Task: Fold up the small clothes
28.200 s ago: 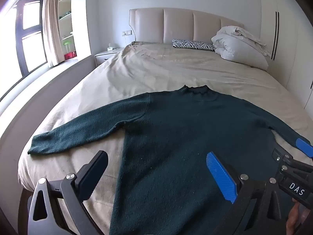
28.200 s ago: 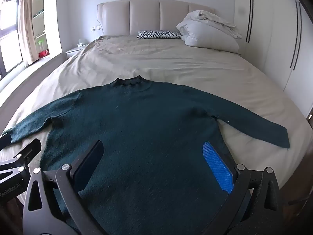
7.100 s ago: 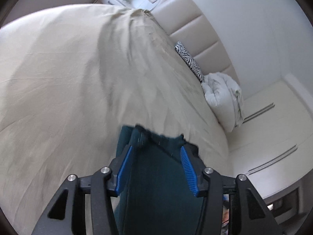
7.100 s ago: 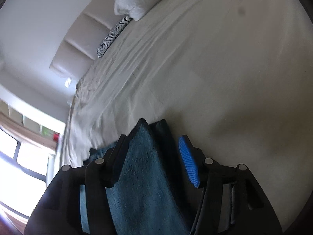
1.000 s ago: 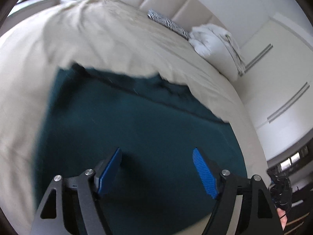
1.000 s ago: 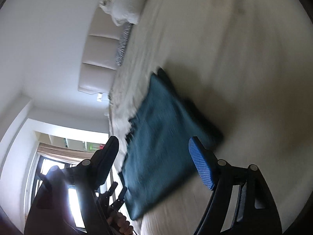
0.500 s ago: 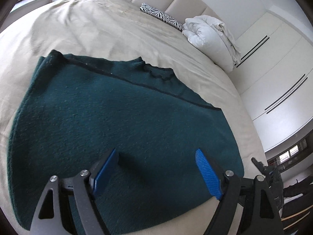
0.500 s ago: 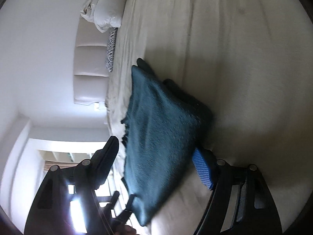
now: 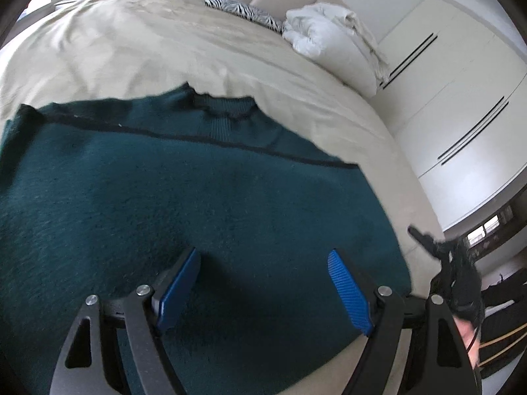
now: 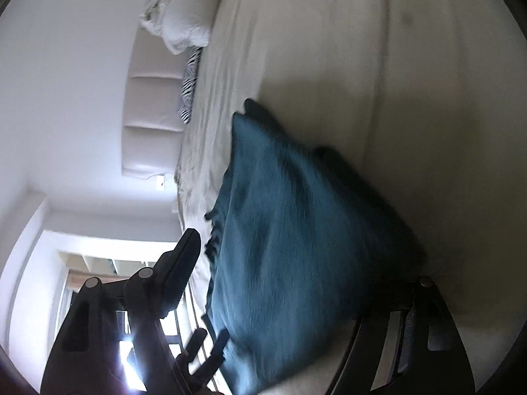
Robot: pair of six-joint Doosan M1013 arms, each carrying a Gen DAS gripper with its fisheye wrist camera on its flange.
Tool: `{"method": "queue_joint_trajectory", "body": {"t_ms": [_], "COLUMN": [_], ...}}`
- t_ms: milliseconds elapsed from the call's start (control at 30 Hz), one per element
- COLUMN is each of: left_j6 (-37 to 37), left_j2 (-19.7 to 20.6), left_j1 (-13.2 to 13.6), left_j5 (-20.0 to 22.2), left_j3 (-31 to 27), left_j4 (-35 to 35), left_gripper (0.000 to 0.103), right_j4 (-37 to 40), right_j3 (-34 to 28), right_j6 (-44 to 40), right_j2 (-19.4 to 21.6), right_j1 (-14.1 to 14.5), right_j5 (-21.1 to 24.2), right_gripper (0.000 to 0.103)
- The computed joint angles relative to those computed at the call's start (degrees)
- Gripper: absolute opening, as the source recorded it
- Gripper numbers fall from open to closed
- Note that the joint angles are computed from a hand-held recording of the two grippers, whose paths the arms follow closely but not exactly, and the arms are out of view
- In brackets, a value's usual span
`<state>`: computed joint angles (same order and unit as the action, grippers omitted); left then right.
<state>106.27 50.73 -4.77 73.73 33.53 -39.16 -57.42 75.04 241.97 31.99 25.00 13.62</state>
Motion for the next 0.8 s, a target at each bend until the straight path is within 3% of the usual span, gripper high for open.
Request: {"method": "queue_joint_trajectory", "body": {"t_ms": [67,133,267,333,533,633,700,800], "left_j6": [-1.38,-2.49,-3.26,-3.21,-0.92,-1.99,-3.21,-8.78], "left_j2": [0.89,1.38,2.27,2.55,1.60,2.28,3.15,4.69], "left_j1": [-0.05,0.04,0.24,0.23,-0.60,-0.23,0.18,2.06], "left_j5": [0.40,0.50,1.05,1.44,-0.32,0.35,1.51,3.37], "left_j3": [-1.18,-1.90,-2.88,-3.36,-1.80,-2.74,-4.16,-5.95], "left_j4": [0.00,-0.59,-1.43,-1.31,1.56,0.06,-1.53,-9.38], "left_gripper": [0.081,0.081,0.082,0.082,0.082,0.082,0.082,0.079], "right_j4": [0.85,10.00,20.09,24.14,28.39,31.08,32.54,33.16], "right_j3": [-1.21,-2.86,-5.49,-5.64,-6.79,-9.88,-14.11,-21.92], "right_j6": [-2.39,-12.86,-26.13,-29.82,-37.36,-44.90,-51.72,-62.18], "right_j2": [0.82,1.65,3.35,3.71,4.07,4.69,5.86,8.37], "right_j1": [-0.51,-0.90,-1.43,-1.78,-1.88,-1.37,-0.81,0.30], "right_j5": [-0.59,-0.17,0.18,0.34,2.80,8.63,15.07,23.41], "right_gripper": [0.064,0.050,0.038,0.021,0.013,0.012,0.012,0.012]}}
